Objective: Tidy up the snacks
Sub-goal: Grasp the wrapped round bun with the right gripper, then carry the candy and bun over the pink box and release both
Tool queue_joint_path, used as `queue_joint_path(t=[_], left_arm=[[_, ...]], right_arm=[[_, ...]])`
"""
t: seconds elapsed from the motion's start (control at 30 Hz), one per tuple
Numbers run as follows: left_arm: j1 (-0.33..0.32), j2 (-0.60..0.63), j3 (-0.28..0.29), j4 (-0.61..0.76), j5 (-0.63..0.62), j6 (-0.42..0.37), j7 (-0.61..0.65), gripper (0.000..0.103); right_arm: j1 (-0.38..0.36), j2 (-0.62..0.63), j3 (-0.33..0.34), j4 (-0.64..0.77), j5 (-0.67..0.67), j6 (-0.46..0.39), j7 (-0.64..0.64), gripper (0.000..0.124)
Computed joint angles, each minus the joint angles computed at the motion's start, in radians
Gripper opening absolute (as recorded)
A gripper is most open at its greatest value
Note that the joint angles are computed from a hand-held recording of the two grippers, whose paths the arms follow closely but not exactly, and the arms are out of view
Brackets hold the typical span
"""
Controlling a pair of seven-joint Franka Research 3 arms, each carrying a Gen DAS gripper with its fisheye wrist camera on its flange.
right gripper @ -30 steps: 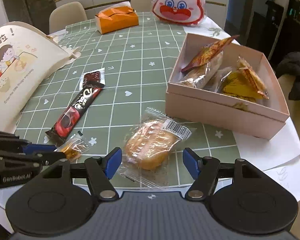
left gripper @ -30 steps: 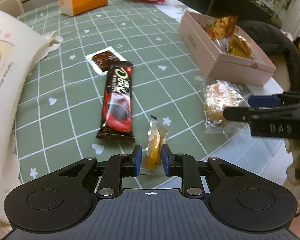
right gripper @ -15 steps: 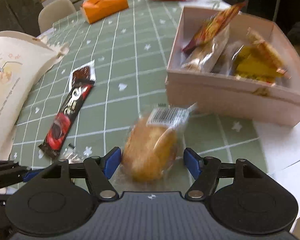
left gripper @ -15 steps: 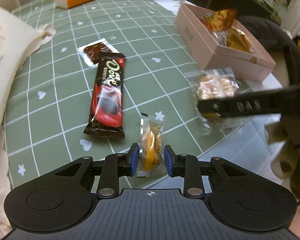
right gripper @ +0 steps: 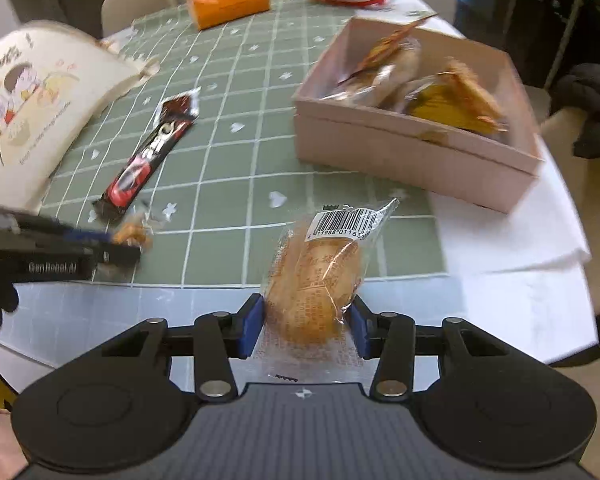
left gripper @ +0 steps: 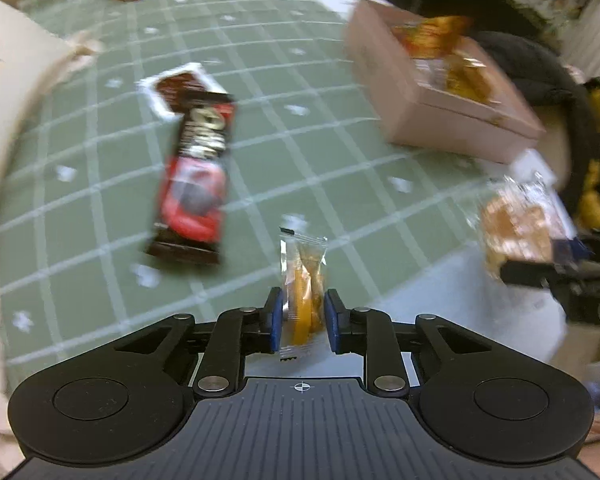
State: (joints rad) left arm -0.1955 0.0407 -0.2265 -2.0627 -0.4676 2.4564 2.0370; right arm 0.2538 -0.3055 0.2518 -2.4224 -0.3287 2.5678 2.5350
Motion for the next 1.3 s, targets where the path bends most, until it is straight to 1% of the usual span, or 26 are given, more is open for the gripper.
queue_joint_path(t=[0.1,0.2,0.27,0.33,0.43,0.5,0.53,0.6,0.63,0.67,0.73,0.87,0.93,1.0,1.03,1.07,1.13,1.23,1.3], left_arm=[[-0.013,-0.038,-0.011,-0.026,-0.064,-0.012,0.103,0.025],[-0.035,-0.07,-0.007,-0.025,-0.146,-0.05,0.211,0.025],[-0.049,-0.085,0.001,0.002,-0.196,-0.07,0.259,0.025],[-0.058,-0.093,0.013,0.055,-0.297,-0.082,0.326,0.025],[-0.076,-0.086,0.016,0.152,-0.447,-0.019,0.45,0.025],[-0.085,-0.047,0.006,0.239,-0.504,0.02,0.484,0.025],[-0.09,-0.016,-0.005,0.29,-0.51,0.047,0.478,0.025],[-0.098,0.04,-0.033,0.36,-0.481,0.109,0.447,0.025],[-0.103,0.072,-0.047,0.398,-0.448,0.125,0.418,0.025],[-0.107,0.109,-0.059,0.439,-0.399,0.123,0.37,0.025],[-0.116,0.185,-0.077,0.524,-0.296,0.078,0.265,0.025],[-0.163,0.342,-0.086,0.68,-0.082,-0.01,0.063,0.025],[-0.177,0.434,-0.09,0.765,-0.008,-0.065,0.005,0.026],[-0.189,0.522,-0.087,0.844,0.046,-0.126,-0.089,0.027],[-0.187,0.552,-0.089,0.867,0.058,-0.137,-0.125,0.027],[-0.183,0.557,-0.095,0.859,0.065,-0.12,-0.154,0.027],[-0.153,0.533,-0.125,0.797,0.043,-0.033,-0.173,0.027],[-0.08,0.458,-0.185,0.674,-0.011,0.093,-0.159,0.027],[-0.038,0.393,-0.206,0.578,-0.043,0.168,-0.148,0.027]], right_arm=[[-0.018,-0.068,0.012,-0.029,-0.012,-0.03,0.051,0.044],[-0.037,-0.128,0.025,-0.05,-0.017,-0.06,0.085,0.044],[-0.054,-0.177,0.038,-0.062,-0.03,-0.078,0.098,0.044],[-0.082,-0.238,0.054,-0.072,-0.055,-0.086,0.122,0.044],[-0.162,-0.349,0.088,-0.064,-0.122,-0.079,0.157,0.044],[-0.231,-0.405,0.117,-0.037,-0.181,-0.069,0.17,0.044],[-0.266,-0.425,0.129,-0.02,-0.209,-0.061,0.171,0.044],[-0.329,-0.453,0.149,0.006,-0.257,-0.035,0.169,0.044],[-0.36,-0.463,0.159,0.016,-0.278,-0.025,0.17,0.044],[-0.388,-0.471,0.169,0.024,-0.293,-0.02,0.169,0.044],[-0.428,-0.485,0.177,0.025,-0.311,-0.004,0.169,0.044],[-0.437,-0.506,0.154,-0.016,-0.277,0.027,0.139,0.044],[-0.442,-0.504,0.148,-0.031,-0.252,0.025,0.121,0.044],[-0.43,-0.504,0.127,-0.055,-0.216,0.018,0.094,0.044],[-0.424,-0.506,0.12,-0.068,-0.2,0.015,0.081,0.044],[-0.422,-0.501,0.109,-0.078,-0.189,0.02,0.065,0.044],[-0.418,-0.488,0.096,-0.091,-0.167,0.027,0.036,0.044],[-0.412,-0.455,0.069,-0.104,-0.135,0.056,-0.018,0.044],[-0.419,-0.399,0.056,-0.093,-0.122,0.093,-0.052,0.044]])
